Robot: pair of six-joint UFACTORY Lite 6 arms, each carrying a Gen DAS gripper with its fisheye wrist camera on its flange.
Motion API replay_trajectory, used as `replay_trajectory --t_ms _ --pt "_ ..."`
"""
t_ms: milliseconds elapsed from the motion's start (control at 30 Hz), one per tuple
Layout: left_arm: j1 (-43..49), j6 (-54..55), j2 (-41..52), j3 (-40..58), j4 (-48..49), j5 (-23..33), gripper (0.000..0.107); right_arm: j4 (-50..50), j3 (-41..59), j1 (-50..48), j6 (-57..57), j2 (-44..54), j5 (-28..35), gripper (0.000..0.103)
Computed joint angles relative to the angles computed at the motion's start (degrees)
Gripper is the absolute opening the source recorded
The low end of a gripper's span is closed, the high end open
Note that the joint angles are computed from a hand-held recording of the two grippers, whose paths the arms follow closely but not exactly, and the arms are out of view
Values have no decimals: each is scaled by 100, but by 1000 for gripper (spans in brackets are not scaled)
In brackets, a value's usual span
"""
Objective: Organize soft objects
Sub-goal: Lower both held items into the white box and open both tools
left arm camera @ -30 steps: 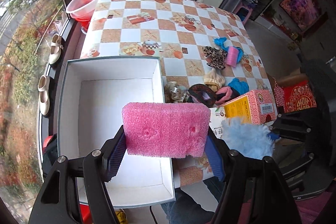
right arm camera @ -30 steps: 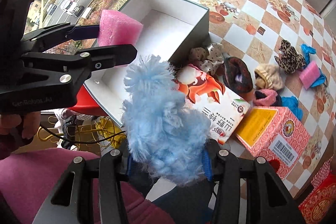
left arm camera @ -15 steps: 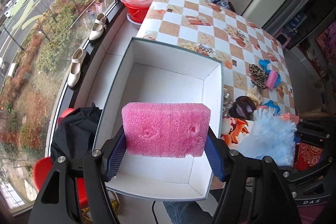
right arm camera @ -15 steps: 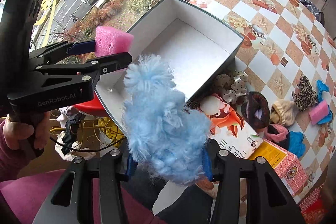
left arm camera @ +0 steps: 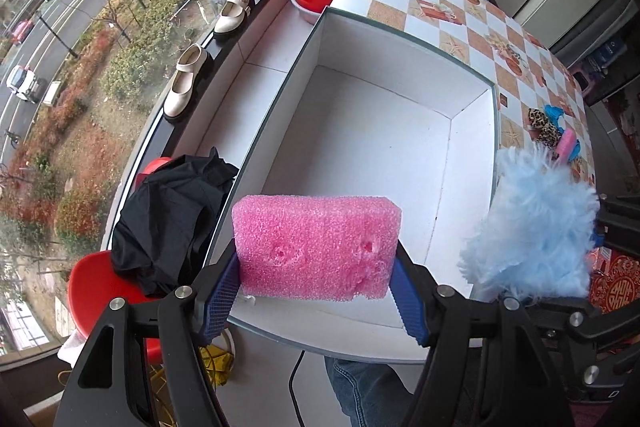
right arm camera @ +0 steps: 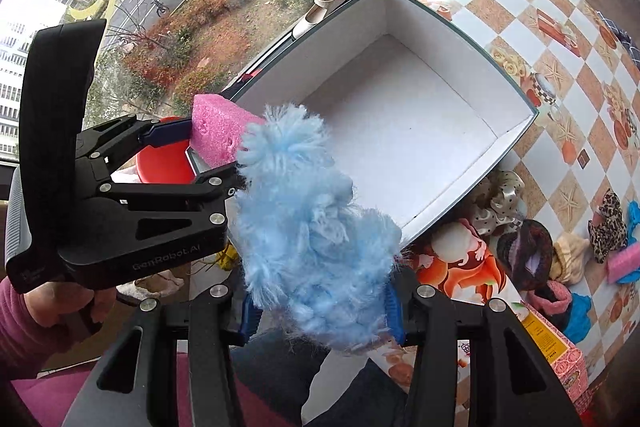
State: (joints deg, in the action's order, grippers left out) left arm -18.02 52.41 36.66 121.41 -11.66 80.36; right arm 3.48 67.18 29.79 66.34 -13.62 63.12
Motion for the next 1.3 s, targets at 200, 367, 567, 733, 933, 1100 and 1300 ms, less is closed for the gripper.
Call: replay_trajectory --t_ms 200,367,567,733,933,1100,1300 --pt "3 -76 21 -142 156 -173 72 192 -191 -225 -233 6 -141 50" --pt "-42 -51 -105 -421 222 -366 72 289 -184 -379 -428 78 -203 50" --pt "-44 -43 -145 -581 279 -443 72 342 -97 -436 -569 240 -276 50" --pt "-67 -72 -90 -536 306 -433 72 375 -102 -472 -621 272 -326 50" --pt "-48 -22 -93 -540 307 -441 72 377 -113 -472 -637 267 -333 50" --pt "-71 -14 -90 -576 322 -463 72 379 -85 -469 -627 321 -375 50" --pt "-76 20 -106 -648 348 -507 72 434 -60 -525 -691 387 -413 50"
